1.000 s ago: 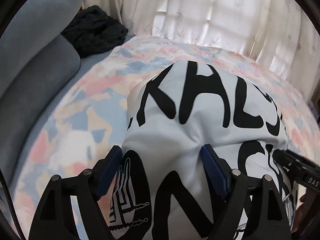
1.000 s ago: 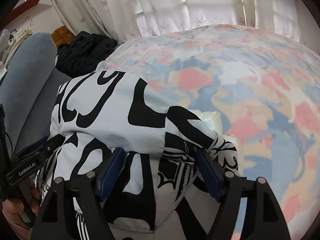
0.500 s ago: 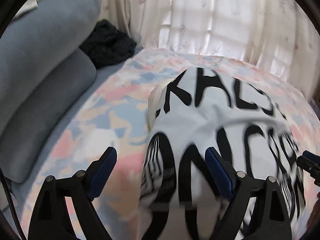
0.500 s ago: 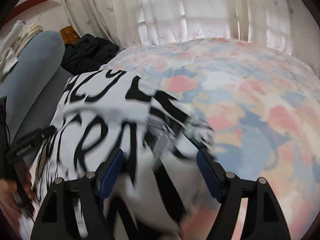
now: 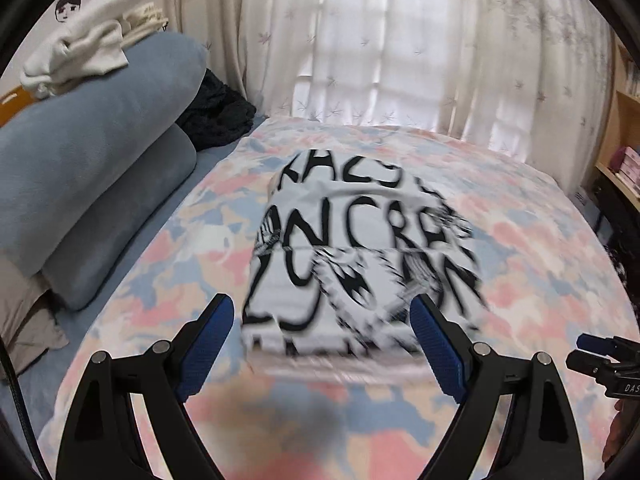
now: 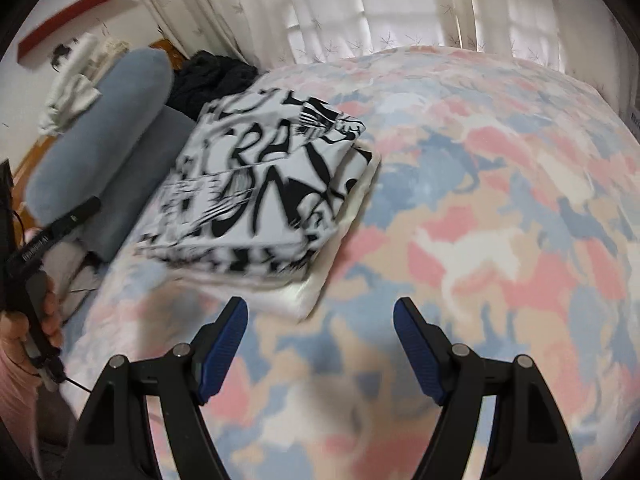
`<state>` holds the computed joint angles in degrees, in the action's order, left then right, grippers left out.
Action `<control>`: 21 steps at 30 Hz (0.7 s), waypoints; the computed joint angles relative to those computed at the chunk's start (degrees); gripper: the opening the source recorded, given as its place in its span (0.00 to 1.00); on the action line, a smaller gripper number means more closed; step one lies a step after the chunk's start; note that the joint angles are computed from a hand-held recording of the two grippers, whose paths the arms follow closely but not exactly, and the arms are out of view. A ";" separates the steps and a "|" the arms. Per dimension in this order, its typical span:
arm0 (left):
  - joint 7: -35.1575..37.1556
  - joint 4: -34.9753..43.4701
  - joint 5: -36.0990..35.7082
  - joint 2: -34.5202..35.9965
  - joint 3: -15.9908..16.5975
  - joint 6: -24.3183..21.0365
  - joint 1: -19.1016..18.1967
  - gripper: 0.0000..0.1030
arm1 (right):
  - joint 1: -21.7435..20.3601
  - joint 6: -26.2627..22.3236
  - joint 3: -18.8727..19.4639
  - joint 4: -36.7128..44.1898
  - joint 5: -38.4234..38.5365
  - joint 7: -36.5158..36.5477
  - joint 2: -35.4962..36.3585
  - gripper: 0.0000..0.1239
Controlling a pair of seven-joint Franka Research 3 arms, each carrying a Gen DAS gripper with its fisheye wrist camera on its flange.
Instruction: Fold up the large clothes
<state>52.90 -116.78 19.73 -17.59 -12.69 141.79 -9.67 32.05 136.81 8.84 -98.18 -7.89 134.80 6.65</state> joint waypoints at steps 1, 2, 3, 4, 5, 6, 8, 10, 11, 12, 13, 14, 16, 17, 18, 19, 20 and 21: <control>-0.28 -0.64 -0.61 -1.70 -0.29 -0.83 -0.54 0.86 | 0.32 -0.56 0.24 -1.42 -0.19 0.47 -2.46 0.61; -0.38 -1.20 -1.45 -3.54 -0.62 -1.78 -1.31 0.86 | 0.48 -1.30 0.62 -2.22 -0.76 1.19 -4.20 0.61; -0.44 -1.76 -2.14 -5.41 -0.99 -2.70 -2.09 0.86 | 0.58 -2.67 1.15 -2.55 -1.03 1.71 -5.73 0.61; -0.77 -1.65 -2.21 -6.37 -1.59 -3.67 -2.50 0.86 | 0.54 -3.61 1.68 -3.17 -0.93 1.84 -7.31 0.61; -1.17 -1.67 -2.30 -8.05 -2.43 -5.21 -3.17 0.86 | 0.42 -4.55 2.22 -3.47 -1.14 2.20 -8.58 0.61; -1.44 -1.78 -2.51 -9.33 -2.95 -6.28 -3.81 0.86 | 0.44 -6.31 2.94 -3.75 -1.34 2.76 -10.53 0.61; -1.87 -1.48 -3.11 -11.71 -4.13 -8.48 -5.40 0.86 | 0.19 -7.27 4.03 -4.61 -0.45 2.31 -13.63 0.61; -2.62 -1.05 -3.64 -13.62 -5.21 -10.72 -6.74 0.86 | -0.31 -9.54 5.46 -4.61 -0.92 2.83 -16.42 0.61; -3.12 -0.51 -3.94 -14.34 -5.85 -12.21 -7.36 0.86 | -0.49 -10.40 6.08 -4.57 -0.81 2.70 -17.76 0.61; -3.57 0.14 -4.09 -14.71 -6.37 -13.50 -7.81 0.86 | -0.65 -11.20 6.75 -4.58 -0.81 2.60 -19.12 0.61; -3.92 0.90 -4.24 -14.94 -6.91 -14.88 -8.32 0.86 | -0.96 -12.01 7.29 -4.50 -0.77 2.49 -20.07 0.61; -4.41 1.73 -4.57 -15.32 -7.66 -16.59 -9.02 0.86 | -1.11 -13.36 7.95 -4.25 -0.67 2.49 -21.32 0.61; -4.91 2.67 -5.21 -15.95 -8.31 -18.50 -10.38 0.86 | -1.54 -15.17 9.02 -4.19 -0.28 2.32 -23.33 0.61; -5.40 3.38 -5.57 -16.15 -9.08 -20.15 -11.07 0.86 | -1.79 -15.73 9.63 -4.54 -0.31 2.58 -24.48 0.61; -5.80 3.96 -5.75 -16.21 -9.58 -21.36 -11.59 0.86 | -1.89 -16.37 10.12 -5.21 0.15 2.79 -25.94 0.61; -6.03 4.29 -6.43 -16.45 -9.89 -22.20 -12.53 0.86 | -1.99 -16.64 10.37 -5.99 0.98 2.73 -27.13 0.61; -6.12 4.36 -7.08 -16.70 -9.99 -22.41 -13.47 0.86 | -1.88 -16.52 10.33 -7.09 2.44 2.29 -28.46 0.61; -6.44 4.75 -7.50 -16.89 -10.33 -23.14 -14.11 0.86 | -1.89 -16.45 10.39 -7.81 3.72 1.87 -29.41 0.61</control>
